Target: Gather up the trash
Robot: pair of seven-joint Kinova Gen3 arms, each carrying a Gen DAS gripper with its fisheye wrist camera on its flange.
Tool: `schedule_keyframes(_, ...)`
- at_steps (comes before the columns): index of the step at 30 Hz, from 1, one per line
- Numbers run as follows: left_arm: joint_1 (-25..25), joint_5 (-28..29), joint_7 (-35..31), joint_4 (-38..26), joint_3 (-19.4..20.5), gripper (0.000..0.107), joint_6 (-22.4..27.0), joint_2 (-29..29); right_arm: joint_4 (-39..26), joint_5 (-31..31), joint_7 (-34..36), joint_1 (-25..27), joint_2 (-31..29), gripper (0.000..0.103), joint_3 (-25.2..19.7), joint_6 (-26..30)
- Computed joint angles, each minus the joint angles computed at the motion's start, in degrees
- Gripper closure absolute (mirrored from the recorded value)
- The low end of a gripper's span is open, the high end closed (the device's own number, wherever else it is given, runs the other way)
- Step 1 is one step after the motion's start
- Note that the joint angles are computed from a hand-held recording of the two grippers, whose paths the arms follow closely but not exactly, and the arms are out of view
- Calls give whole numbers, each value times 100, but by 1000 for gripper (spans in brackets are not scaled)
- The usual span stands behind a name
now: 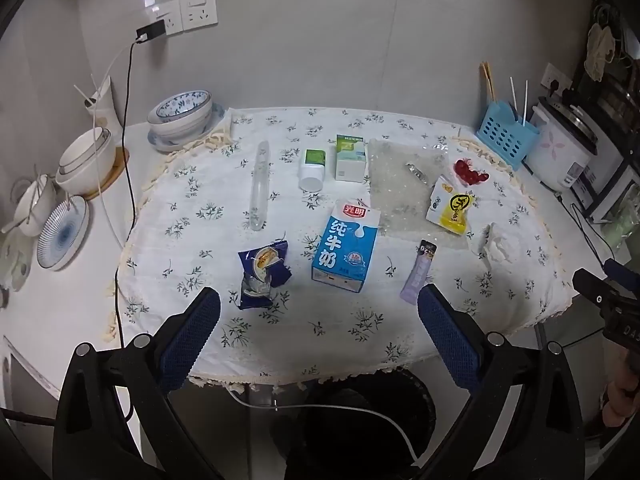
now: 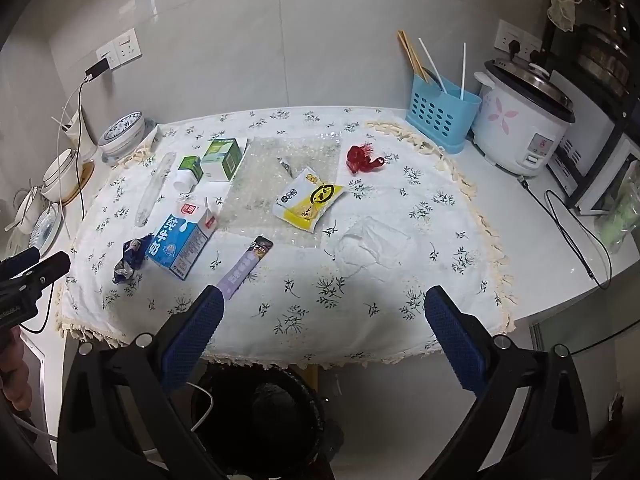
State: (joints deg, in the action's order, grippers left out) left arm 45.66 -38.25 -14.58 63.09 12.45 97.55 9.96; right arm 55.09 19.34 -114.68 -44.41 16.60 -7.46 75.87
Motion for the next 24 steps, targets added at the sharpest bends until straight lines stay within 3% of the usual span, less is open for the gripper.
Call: schedule_keyframes(24,-77,207,-83,-52,-78,11,-47,79,-17,-64,-25,17,64,6,26,-26)
